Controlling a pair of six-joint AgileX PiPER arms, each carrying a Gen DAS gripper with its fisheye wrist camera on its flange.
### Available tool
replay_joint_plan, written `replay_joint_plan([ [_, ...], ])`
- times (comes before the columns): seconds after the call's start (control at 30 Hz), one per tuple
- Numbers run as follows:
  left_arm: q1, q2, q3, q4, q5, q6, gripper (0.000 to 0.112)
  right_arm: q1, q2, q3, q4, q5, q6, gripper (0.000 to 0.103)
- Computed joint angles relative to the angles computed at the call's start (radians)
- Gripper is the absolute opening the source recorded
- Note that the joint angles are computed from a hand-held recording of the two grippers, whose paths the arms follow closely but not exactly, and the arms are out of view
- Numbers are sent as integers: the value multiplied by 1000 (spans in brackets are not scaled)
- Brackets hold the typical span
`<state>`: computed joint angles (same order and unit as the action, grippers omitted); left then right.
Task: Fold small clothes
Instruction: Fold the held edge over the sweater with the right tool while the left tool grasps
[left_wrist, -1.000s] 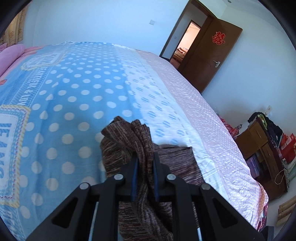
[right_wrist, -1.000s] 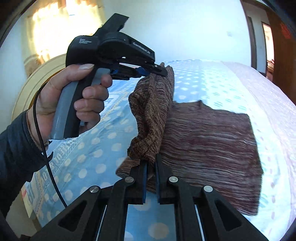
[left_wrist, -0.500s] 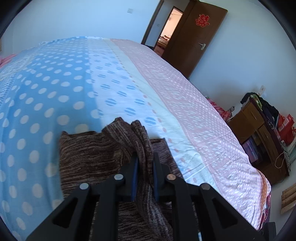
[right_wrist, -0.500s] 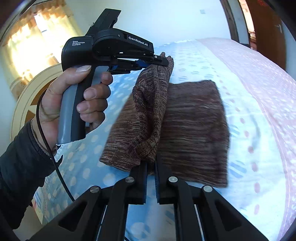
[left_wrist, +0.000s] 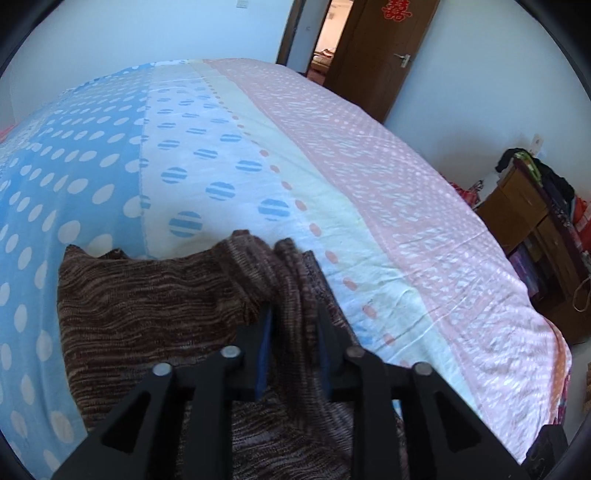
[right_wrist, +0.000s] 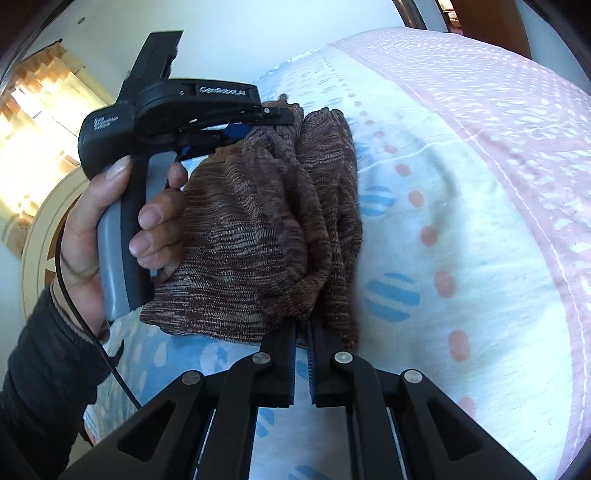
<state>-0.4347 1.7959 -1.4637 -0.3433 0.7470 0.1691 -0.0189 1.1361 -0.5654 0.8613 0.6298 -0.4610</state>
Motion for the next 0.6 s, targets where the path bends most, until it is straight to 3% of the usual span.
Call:
replay_joint_plan([
  [0.07,10,-49,50,-29,-12,26,41,-37,-40,-1,-26,30,36,8],
  [0.17,38,-197,213,-59,-98,109,59,25,-152,-17,-290,-31,294,30],
  [0.2,47,-240,259,-41,-118,117,60,55,-189,-17,-390,-75,383,34],
  [0.3,80,-404,464,83,-212,109,61,172,-201,-70,-637,-130,628,35],
  [0.37,104,-465,568,138,-263,95,61,228,-125,-139,-643,-150,613,35],
  [0.43,129,-483,638,162,-291,95,62,244,-6,-219,-492,-169,446,35],
  [0.5,167,-479,683,83,-304,168,63,238,136,-310,-417,-155,365,35],
  [0.57,190,-492,728,7,-347,228,69,237,283,-412,-502,-115,442,35],
  [0.6,191,-495,737,11,-362,218,72,248,368,-485,-602,-53,519,34],
])
